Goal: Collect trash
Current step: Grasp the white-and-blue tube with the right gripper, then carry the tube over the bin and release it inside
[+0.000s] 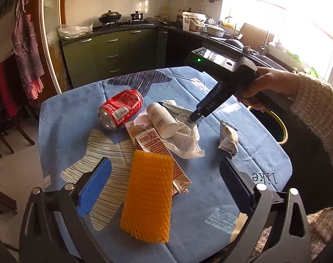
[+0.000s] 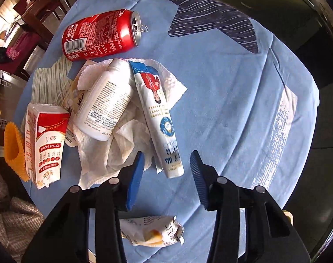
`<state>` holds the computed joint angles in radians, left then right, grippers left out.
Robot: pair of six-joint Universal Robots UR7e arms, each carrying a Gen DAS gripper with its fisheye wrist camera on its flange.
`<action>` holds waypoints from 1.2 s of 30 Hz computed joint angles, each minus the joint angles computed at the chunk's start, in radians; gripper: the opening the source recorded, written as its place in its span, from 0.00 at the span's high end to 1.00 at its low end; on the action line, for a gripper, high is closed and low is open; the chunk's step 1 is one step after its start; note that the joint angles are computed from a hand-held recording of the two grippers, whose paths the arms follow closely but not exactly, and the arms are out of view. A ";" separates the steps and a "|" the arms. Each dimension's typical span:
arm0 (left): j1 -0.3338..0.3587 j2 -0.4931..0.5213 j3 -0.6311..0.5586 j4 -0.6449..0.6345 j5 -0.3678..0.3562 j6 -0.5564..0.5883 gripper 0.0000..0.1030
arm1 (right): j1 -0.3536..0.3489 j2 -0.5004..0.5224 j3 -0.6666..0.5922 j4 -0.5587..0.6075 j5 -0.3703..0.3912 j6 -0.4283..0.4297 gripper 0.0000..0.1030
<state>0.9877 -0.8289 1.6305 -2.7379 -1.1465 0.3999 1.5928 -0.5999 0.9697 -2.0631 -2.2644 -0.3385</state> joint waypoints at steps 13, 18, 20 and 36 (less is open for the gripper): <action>0.005 -0.001 -0.002 0.015 0.006 -0.007 0.08 | -0.028 -0.109 0.120 -0.097 0.108 0.033 0.89; -0.006 0.001 0.003 0.019 0.010 0.000 0.08 | -0.055 -0.271 0.312 -0.209 0.112 0.076 0.89; -0.012 0.003 0.005 0.022 0.006 0.005 0.08 | -0.080 -0.343 0.391 -0.251 0.097 0.100 0.89; -0.083 0.061 -0.001 0.046 -0.031 0.049 0.08 | -0.354 -0.663 0.698 -0.281 0.016 0.259 0.83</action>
<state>0.9051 -0.7677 1.6294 -2.6915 -1.1777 0.4485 1.2386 -1.2633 1.6679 -2.3443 -2.2482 -0.0792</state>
